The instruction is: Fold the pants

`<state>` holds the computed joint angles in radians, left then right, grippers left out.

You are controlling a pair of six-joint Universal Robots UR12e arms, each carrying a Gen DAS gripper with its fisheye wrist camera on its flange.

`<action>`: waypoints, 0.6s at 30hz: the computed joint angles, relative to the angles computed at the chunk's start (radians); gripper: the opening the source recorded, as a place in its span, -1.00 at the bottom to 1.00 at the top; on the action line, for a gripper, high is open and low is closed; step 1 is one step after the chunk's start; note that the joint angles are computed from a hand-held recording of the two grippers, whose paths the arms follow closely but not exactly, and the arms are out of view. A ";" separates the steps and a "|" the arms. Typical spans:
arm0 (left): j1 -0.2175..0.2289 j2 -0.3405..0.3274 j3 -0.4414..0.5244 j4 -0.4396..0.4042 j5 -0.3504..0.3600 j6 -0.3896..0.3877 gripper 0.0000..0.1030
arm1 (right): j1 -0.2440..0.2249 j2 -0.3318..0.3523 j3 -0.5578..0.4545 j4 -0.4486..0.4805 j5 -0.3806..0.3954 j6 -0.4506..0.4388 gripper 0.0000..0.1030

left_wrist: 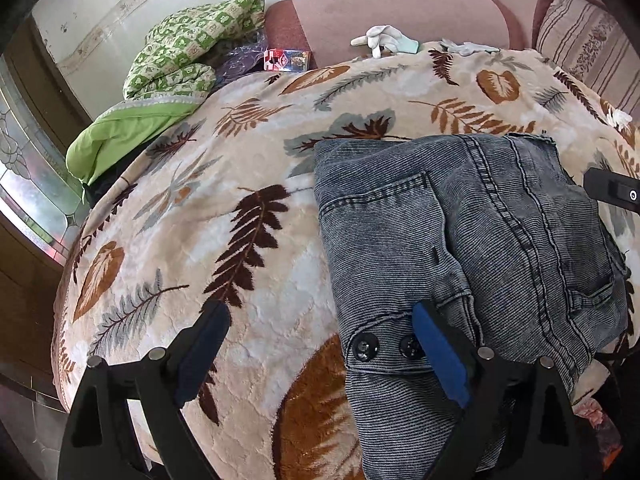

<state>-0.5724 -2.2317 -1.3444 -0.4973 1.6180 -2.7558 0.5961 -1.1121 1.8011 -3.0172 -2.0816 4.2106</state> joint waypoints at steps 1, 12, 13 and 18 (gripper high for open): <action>-0.001 -0.001 0.001 -0.002 0.002 0.001 0.81 | 0.001 0.003 -0.005 0.003 0.008 -0.011 0.14; 0.008 -0.015 0.006 -0.033 -0.019 -0.043 0.91 | -0.036 0.015 -0.007 0.055 0.205 0.062 0.17; 0.009 -0.014 0.007 -0.035 -0.023 -0.043 0.90 | -0.036 0.016 -0.006 0.053 0.202 0.064 0.17; 0.015 0.002 -0.006 0.003 -0.049 -0.046 0.90 | 0.000 0.014 -0.028 0.076 0.044 0.009 0.17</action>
<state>-0.5574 -2.2293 -1.3500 -0.4943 1.5689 -2.8016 0.5966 -1.0982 1.7728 -2.9412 -2.0376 4.2199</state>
